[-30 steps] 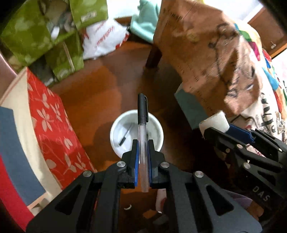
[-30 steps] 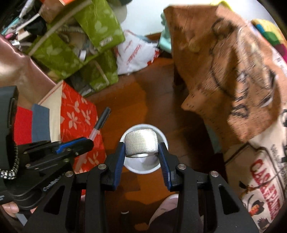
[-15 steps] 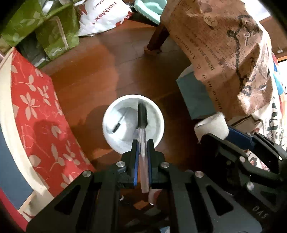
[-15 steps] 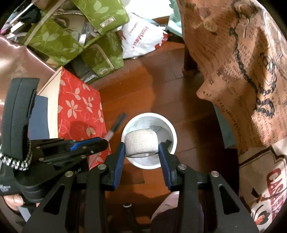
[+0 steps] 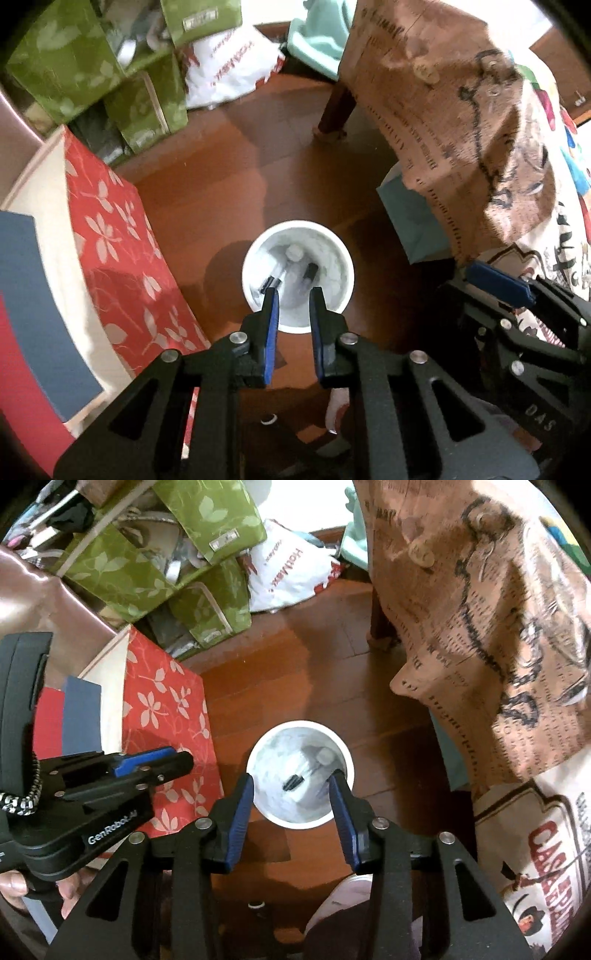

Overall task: Collect trash
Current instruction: 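Open both tools to drop the tape roll and pen into the cup, then move both open tools back over the items on the bed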

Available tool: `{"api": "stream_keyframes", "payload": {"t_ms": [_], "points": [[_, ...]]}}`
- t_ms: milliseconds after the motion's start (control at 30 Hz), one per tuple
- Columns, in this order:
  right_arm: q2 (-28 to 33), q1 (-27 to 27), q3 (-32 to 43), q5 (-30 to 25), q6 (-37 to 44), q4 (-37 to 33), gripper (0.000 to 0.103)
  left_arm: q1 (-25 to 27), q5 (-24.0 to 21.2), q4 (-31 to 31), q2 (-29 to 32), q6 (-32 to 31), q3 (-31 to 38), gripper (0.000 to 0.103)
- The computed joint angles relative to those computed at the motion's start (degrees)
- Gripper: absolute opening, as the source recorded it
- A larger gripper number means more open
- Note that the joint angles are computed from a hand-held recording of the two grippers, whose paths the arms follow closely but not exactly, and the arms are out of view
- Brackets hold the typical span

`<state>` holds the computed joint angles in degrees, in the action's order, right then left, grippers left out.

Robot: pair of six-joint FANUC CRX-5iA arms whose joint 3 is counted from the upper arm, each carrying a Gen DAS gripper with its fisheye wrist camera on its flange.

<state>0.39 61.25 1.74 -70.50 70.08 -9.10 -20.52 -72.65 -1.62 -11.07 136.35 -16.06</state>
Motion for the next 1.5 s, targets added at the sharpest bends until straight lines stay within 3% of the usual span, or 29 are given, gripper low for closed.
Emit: {"api": "stream_keyframes", "payload": {"t_ms": [300,533,967,1300,1500], "points": [[-7.13,3.15,-1.99,2.22,-4.86,7.95,0.039,-7.09,-4.91,-8.67,-2.34,5.07,9.55,0.014],[-14.50,6.12,-4.50,4.41,-11.72,17.18,0.039,-16.22,-10.00,-18.83,-1.46,8.80,20.80,0.014],[-28.38,10.40,-9.93,5.16,-23.65,35.39,0.039,-34.11,-17.24,-35.70,7.91,9.42,43.33,0.015],[-36.56,7.57,-13.83,0.20,-27.24,45.04,0.039,-38.01,-14.22,-35.96,21.20,1.68,60.28,0.028],[-38.91,-1.49,-13.38,-0.55,-24.25,42.80,0.039,-37.92,-13.76,-32.81,30.95,-4.75,72.66,0.036]]}}
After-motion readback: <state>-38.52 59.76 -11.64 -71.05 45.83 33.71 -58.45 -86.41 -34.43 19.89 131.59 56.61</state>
